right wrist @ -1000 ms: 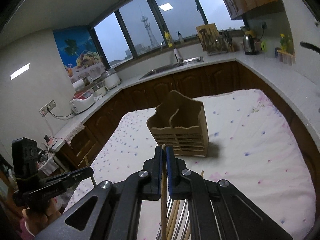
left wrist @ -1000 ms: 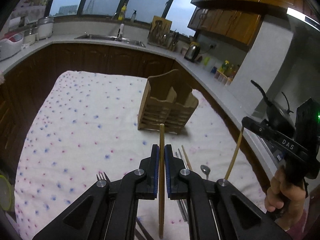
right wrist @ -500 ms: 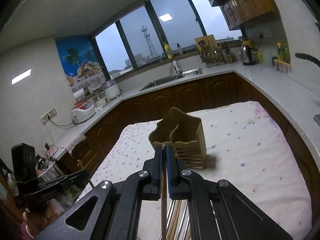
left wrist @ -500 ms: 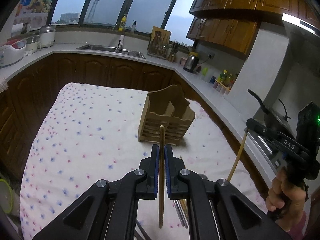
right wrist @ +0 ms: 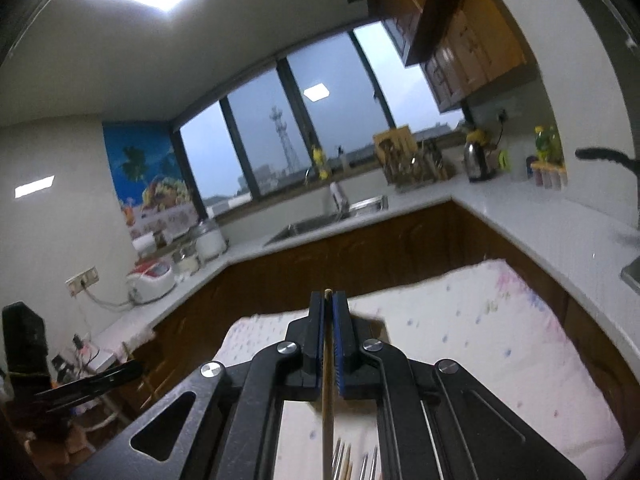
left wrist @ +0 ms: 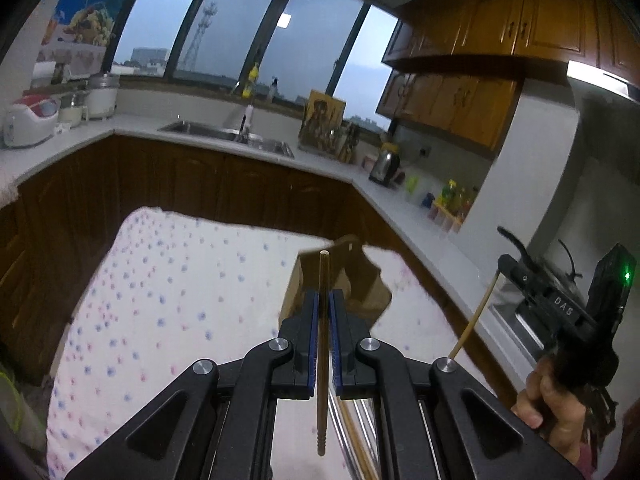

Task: Organize utensils
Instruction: 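Lift the chopsticks with both tools and carry them over the wooden holder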

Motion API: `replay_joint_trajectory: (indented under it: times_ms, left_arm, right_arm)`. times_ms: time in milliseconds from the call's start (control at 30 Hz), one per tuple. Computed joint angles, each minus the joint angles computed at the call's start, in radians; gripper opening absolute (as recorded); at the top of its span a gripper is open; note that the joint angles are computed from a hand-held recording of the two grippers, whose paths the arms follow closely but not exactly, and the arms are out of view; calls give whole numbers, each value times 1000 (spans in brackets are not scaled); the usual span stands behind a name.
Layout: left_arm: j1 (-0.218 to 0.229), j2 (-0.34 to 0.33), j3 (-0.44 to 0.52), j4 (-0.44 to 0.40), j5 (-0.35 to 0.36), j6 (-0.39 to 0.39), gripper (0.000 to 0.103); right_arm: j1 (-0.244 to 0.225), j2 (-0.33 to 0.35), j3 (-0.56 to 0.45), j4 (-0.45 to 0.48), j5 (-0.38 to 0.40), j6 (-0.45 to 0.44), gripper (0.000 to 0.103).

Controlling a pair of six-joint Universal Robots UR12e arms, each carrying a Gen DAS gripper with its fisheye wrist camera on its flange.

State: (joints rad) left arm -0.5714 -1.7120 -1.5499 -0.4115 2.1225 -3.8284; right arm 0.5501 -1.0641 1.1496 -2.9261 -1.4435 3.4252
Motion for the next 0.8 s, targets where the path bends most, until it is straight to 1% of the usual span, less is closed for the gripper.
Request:
replay_joint_trajectory:
  times_ms: [200, 300, 333, 433, 567, 667, 800]
  left_arm:
    - [21, -28, 34, 65, 31, 65, 3]
    - [39, -43, 44, 108, 26, 85, 3]
    - [48, -53, 53, 135, 22, 98, 3]
    - [66, -78, 72, 168, 25, 123, 3]
    - [92, -123, 108, 206, 27, 158, 3]
    - [107, -168, 140, 233, 31, 175, 3]
    - [116, -223, 173, 246, 46, 182, 3]
  right_arm:
    - [-2, 65, -107, -31, -40, 4, 4]
    - [-4, 102, -166, -42, -62, 13, 4]
    - [-3, 117, -188, -46, -76, 16, 4]
    - [-7, 156, -245, -62, -97, 39, 4]
    - [-9, 211, -328, -79, -132, 46, 4]
    - [-10, 251, -385, -69, -153, 42, 4]
    - [-9, 282, -407, -56, -165, 50, 4]
